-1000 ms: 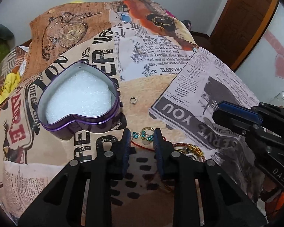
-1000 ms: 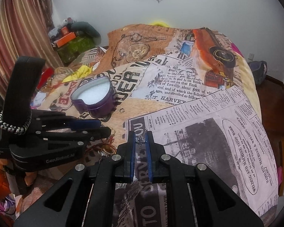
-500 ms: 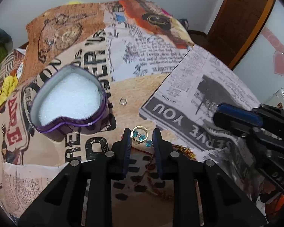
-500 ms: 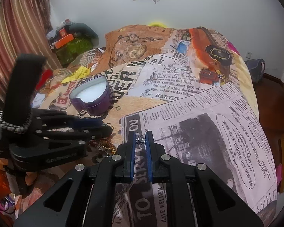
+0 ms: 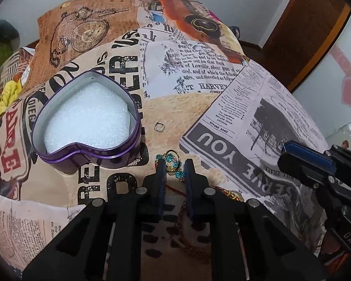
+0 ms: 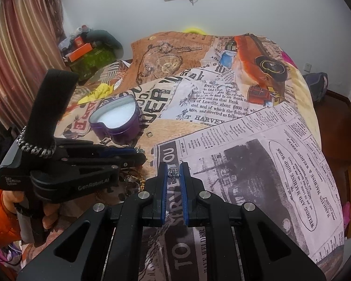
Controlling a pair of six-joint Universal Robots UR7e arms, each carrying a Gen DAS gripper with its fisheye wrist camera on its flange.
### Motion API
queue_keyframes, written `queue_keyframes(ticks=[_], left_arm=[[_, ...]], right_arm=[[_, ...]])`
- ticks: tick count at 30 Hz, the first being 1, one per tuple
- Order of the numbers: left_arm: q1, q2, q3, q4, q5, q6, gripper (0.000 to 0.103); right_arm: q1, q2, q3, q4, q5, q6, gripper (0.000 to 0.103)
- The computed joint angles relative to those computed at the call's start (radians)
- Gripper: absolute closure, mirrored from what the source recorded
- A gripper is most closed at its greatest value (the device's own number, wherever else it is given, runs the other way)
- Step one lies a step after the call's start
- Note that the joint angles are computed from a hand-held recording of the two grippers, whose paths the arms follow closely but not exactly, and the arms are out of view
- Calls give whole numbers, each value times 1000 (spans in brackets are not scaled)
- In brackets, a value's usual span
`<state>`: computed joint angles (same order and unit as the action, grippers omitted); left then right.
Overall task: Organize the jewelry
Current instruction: 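Close the right gripper on the silver earring and lift it, then carry the earring into the heart tin and open the right gripper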
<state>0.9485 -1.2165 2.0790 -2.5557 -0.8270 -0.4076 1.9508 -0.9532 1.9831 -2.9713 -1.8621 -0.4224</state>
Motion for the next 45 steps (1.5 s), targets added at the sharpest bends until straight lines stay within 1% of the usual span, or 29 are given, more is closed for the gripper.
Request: queue_keyframes(ticks=[2,4,14,19,24,28,36,45], left_arm=[[-3,0,3,-4,4,2,89],[-9,-4,9,-11,13,2,95],[-45,-61,55,-35,23,6,95],[-75,-113,83,-51,47,10,95],[-106,-172,108,-68,95,28,95],[-115,-208,116,-88,119,52,95],[-111,-259,127,-137,157,106,95],[-63,-252,111,-204,150,166,95]], right_arm=[[1,-2,1,-3,-2,2,94],[3,-4,2,-5,-4,4,94],[26,-11,0,-17,-31,11,94],[48,-6,-11,-19,-38,13,94],[78,2,-28,-36,-38,7,94],[101,19,-51,-52,-34,7,94],[129,67,-103,-70,-27,6,94],[137,124,-170,-65,-13,3,94]])
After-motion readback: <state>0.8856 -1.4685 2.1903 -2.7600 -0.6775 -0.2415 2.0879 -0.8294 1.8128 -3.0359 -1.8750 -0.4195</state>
